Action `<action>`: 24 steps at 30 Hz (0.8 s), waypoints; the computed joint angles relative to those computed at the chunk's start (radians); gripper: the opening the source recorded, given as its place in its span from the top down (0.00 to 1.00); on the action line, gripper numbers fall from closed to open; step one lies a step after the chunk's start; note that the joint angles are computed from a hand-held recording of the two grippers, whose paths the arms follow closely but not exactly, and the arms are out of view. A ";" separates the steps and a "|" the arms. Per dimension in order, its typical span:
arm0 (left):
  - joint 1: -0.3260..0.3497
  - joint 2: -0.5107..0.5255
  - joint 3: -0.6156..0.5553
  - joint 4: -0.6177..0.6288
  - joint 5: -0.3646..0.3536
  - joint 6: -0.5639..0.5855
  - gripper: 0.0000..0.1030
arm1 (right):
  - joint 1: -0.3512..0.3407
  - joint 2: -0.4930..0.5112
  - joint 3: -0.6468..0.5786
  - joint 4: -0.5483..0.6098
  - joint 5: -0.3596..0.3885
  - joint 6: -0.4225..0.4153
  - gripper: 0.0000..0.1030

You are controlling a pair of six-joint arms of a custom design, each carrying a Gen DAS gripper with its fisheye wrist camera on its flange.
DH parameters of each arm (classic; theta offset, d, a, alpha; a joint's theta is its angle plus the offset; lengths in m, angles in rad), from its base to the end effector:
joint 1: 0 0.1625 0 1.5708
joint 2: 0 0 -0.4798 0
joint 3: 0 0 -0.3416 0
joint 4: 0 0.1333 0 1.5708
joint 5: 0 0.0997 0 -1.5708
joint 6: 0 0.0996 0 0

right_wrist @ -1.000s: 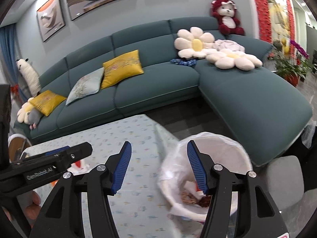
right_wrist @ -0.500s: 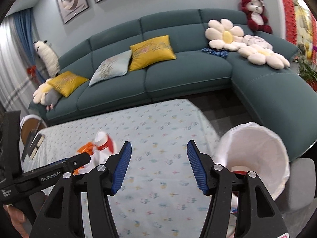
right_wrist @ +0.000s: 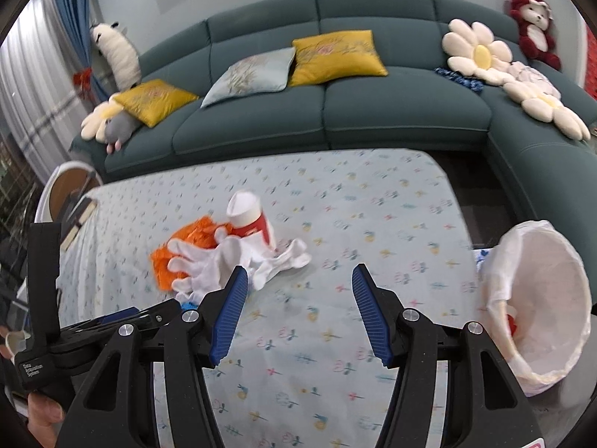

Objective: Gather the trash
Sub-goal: 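Grasp the blue ribbon with the left gripper while the right gripper grasps a white glove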

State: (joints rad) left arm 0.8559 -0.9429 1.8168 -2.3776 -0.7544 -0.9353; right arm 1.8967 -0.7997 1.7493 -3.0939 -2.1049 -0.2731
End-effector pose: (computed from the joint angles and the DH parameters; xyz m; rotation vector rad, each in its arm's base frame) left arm -0.2352 -0.5850 0.2141 -0.2336 2.4341 -0.7211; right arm 0.2907 -0.6021 0.2109 0.5502 -2.4721 0.7624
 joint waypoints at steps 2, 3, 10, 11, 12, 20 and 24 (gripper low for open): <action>0.015 0.001 0.003 -0.002 -0.009 -0.002 0.28 | 0.000 0.022 -0.015 0.018 -0.002 0.002 0.45; 0.026 0.002 0.004 -0.005 -0.017 -0.002 0.28 | 0.000 0.032 -0.024 0.025 -0.004 0.004 0.45; 0.089 0.022 -0.001 -0.030 -0.068 0.019 0.28 | -0.007 0.117 -0.111 0.098 -0.012 0.012 0.45; 0.095 0.026 -0.005 -0.032 -0.073 0.024 0.29 | -0.008 0.125 -0.121 0.106 -0.013 0.011 0.45; 0.102 0.031 -0.009 -0.034 -0.079 0.029 0.32 | -0.010 0.138 -0.137 0.116 -0.016 0.011 0.45; 0.141 0.051 -0.015 -0.080 -0.143 0.072 0.58 | -0.019 0.223 -0.240 0.181 -0.033 0.003 0.45; 0.146 0.051 0.000 -0.119 -0.157 0.085 0.68 | -0.025 0.259 -0.284 0.211 -0.045 0.002 0.45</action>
